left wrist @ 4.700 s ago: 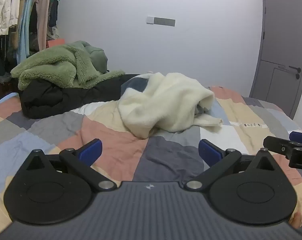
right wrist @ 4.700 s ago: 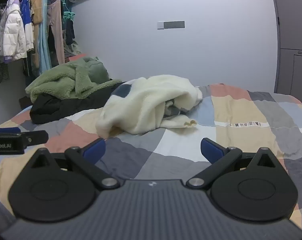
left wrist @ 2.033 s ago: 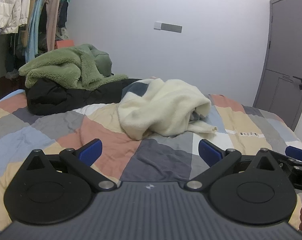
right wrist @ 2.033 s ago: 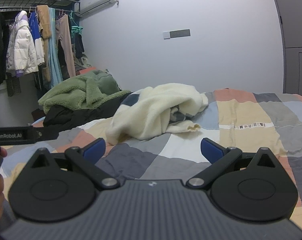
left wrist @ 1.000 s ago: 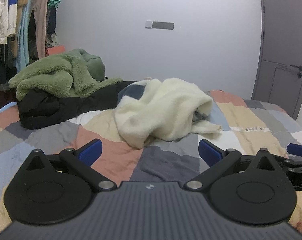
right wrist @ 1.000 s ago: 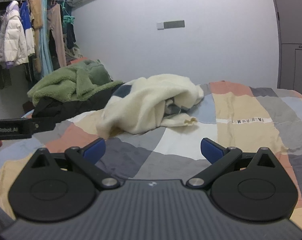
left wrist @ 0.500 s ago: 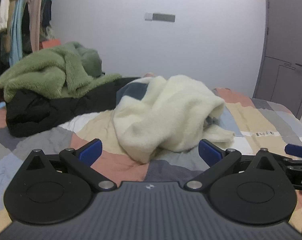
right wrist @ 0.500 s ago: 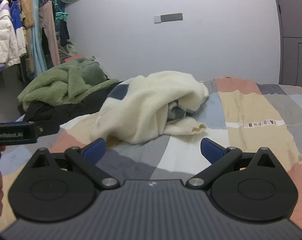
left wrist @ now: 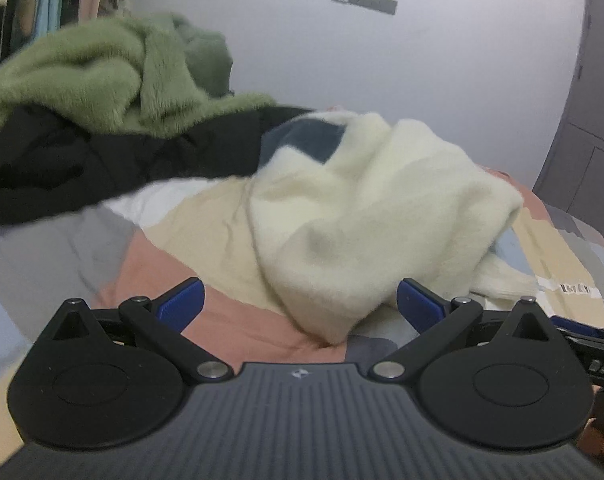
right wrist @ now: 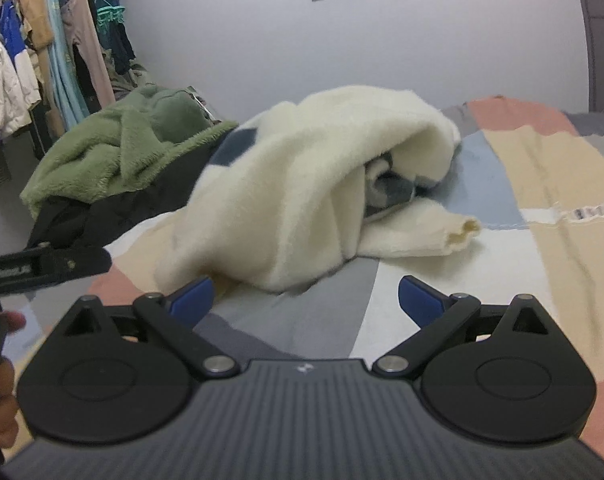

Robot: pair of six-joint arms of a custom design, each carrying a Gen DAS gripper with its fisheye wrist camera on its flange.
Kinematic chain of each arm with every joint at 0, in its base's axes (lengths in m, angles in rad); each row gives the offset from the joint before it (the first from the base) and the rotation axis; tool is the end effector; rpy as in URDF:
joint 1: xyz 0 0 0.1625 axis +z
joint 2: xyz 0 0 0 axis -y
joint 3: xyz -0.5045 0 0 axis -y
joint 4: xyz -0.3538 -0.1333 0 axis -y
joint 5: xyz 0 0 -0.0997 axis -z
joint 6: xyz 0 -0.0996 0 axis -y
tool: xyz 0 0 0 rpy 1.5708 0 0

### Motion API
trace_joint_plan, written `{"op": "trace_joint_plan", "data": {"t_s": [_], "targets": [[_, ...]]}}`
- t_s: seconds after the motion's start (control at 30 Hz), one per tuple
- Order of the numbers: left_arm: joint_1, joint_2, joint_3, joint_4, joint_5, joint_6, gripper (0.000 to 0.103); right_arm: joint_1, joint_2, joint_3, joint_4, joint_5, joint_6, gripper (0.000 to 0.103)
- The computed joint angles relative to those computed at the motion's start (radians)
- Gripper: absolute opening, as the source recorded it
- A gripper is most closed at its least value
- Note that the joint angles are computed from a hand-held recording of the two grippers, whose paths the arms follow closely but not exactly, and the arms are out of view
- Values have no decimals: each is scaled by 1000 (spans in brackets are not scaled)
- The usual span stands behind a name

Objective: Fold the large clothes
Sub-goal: 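Grasp the cream sweater with the left gripper while the right gripper grasps it too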

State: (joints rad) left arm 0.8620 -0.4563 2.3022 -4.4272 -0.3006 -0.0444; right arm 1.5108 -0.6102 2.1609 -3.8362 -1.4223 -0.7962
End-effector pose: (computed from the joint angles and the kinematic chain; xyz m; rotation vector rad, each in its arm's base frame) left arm -0.1096 -0.4787 0.1131 -0.1086 1.9775 -1.4404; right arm 0.1142 -0.5683 0.0888 1.0769 -2.5768 1.0345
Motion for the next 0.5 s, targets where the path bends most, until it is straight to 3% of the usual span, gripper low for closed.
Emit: {"op": "trace_joint_plan", "data": {"t_s": [0.2, 0.3, 0.4, 0.47, 0.5], "targets": [[114, -1, -27, -123, -170, 48, 103, 8, 76, -137, 131, -7, -18, 81], [160, 14, -53, -245, -246, 123, 103, 14, 115, -212, 197, -1, -6, 80], [207, 1, -53, -228, -307, 67, 103, 30, 165, -265, 160, -6, -38, 78], [230, -12, -47, -197, -334, 7, 103, 33, 166, -287, 200, 9, -26, 68], [239, -20, -43, -175, -340, -37, 103, 34, 163, -291, 206, 15, -18, 52]]}}
